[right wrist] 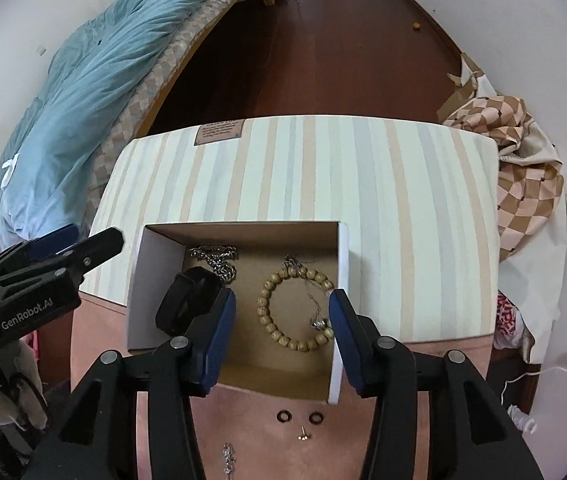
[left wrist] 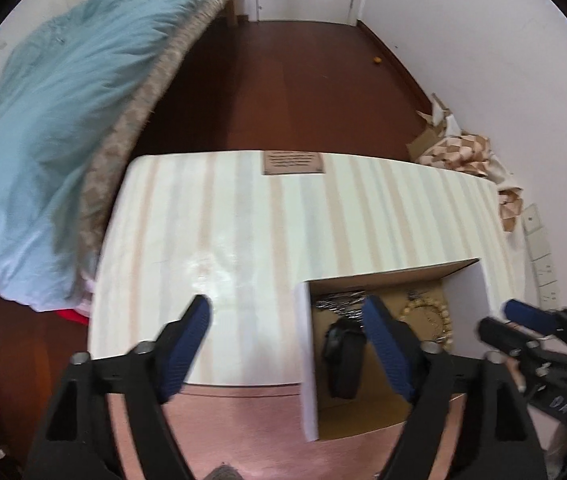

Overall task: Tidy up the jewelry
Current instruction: 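Withdraw both tools from the box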

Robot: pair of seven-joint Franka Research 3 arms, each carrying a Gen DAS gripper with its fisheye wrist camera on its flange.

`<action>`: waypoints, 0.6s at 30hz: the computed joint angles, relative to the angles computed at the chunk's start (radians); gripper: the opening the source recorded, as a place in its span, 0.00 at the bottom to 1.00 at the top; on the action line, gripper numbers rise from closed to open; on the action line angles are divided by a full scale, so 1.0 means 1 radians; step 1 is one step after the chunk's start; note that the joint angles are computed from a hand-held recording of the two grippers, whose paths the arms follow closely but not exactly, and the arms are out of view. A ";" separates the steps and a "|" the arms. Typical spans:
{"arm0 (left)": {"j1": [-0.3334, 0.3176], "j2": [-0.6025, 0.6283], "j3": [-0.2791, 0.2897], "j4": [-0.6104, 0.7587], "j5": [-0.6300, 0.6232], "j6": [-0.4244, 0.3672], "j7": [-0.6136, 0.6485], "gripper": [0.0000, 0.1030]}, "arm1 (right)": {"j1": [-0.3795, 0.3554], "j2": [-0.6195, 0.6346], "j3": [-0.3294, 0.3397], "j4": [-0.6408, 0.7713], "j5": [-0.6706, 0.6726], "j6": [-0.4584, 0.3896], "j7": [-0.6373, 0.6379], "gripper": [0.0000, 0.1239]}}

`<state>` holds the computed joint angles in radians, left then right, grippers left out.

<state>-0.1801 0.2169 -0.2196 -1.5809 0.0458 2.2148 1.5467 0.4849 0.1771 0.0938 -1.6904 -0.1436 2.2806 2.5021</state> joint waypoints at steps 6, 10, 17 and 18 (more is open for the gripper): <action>0.008 -0.103 0.014 -0.145 0.031 0.069 -0.046 0.97 | 0.039 -0.035 0.010 -0.011 -0.136 -0.080 0.101 0.69; 0.007 -0.168 0.019 -0.237 0.057 0.102 -0.089 0.98 | 0.051 -0.057 0.021 -0.041 -0.192 -0.103 0.189 0.79; -0.002 -0.241 0.018 -0.336 0.058 0.127 -0.106 0.98 | 0.083 -0.068 0.045 -0.044 -0.310 -0.241 0.301 0.81; -0.004 -0.252 0.019 -0.348 0.053 0.131 -0.104 0.98 | 0.085 -0.070 0.048 -0.044 -0.317 -0.250 0.308 0.81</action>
<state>-0.1837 -0.0355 -0.2006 -1.9292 0.0986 2.3459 1.4429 0.5700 0.1068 0.1413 -1.7345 -0.4609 2.0307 2.8101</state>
